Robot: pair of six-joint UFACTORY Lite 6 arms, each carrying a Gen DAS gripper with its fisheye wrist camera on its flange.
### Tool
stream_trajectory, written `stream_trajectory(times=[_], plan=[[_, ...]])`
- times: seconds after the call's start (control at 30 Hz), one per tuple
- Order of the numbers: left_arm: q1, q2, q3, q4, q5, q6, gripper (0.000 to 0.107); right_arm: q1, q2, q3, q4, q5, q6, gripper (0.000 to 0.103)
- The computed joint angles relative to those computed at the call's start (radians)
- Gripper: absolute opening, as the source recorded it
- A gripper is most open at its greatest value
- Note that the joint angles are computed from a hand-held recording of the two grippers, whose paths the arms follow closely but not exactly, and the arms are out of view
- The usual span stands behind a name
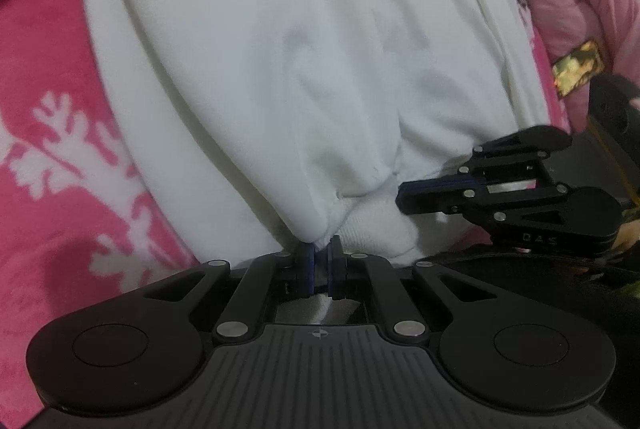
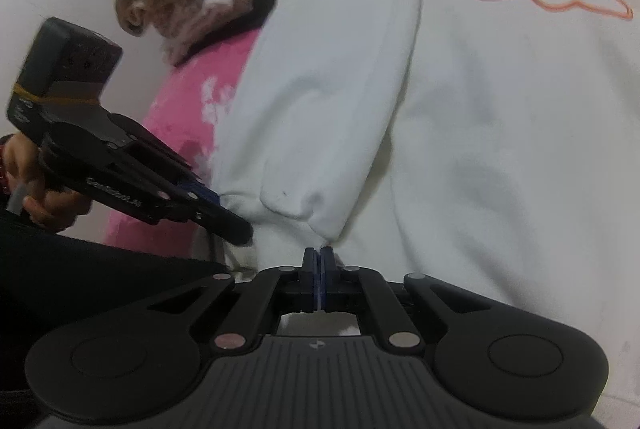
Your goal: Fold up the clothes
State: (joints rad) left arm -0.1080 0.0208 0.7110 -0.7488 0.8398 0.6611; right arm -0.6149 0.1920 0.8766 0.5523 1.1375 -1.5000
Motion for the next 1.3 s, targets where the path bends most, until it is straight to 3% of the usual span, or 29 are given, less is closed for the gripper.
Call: stream_trajectory(times=[0.1,0.23,0.37,0.47,0.6,0.73,0.83,0.9,0.97,1.07,1.2,1.27,1.3], plan=[[0.017,-0.029,-0.012,-0.034,0.021,0.046,0.004,-0.011,-0.036,-0.016,0.006,-0.002,-0.011,0.0],[0.047,-0.064,-0.013,-0.079,0.072,0.101,0.004,-0.057,-0.05,0.025,0.009,0.072,-0.017,0.001],[0.033,-0.014,-0.038,-0.094,0.012,0.12,0.004,-0.066,-0.035,0.026,-0.004,0.03,-0.015,0.0],[0.075,0.03,-0.061,-0.152,0.019,0.171,0.004,-0.061,-0.018,0.008,-0.024,-0.027,-0.005,0.001],[0.142,-0.01,-0.093,-0.219,0.105,0.251,0.004,-0.078,-0.031,0.004,-0.026,-0.026,-0.013,0.001],[0.105,-0.041,-0.108,-0.192,0.072,0.25,0.005,-0.101,0.005,0.092,0.013,0.024,0.006,0.001],[0.11,-0.02,-0.119,-0.193,0.039,0.251,0.006,-0.1,0.077,0.167,0.051,0.081,0.063,0.005],[0.145,-0.012,-0.129,-0.207,0.054,0.27,0.006,-0.097,0.136,0.216,0.081,0.13,0.112,0.014],[0.158,-0.016,-0.137,-0.219,0.06,0.279,0.006,-0.082,0.164,0.225,0.096,0.138,0.138,0.032],[0.178,-0.016,-0.151,-0.237,0.066,0.296,0.007,-0.046,0.189,0.202,0.094,0.098,0.148,0.039],[0.193,-0.016,-0.164,-0.258,0.081,0.329,0.006,0.002,0.202,0.147,0.116,0.04,0.121,0.037],[0.228,-0.011,-0.161,-0.291,0.139,0.384,0.005,0.002,0.177,0.123,0.133,0.056,0.068,0.005],[0.252,-0.022,-0.164,-0.298,0.176,0.412,0.005,0.0,0.145,0.106,0.144,0.061,0.041,0.005]])
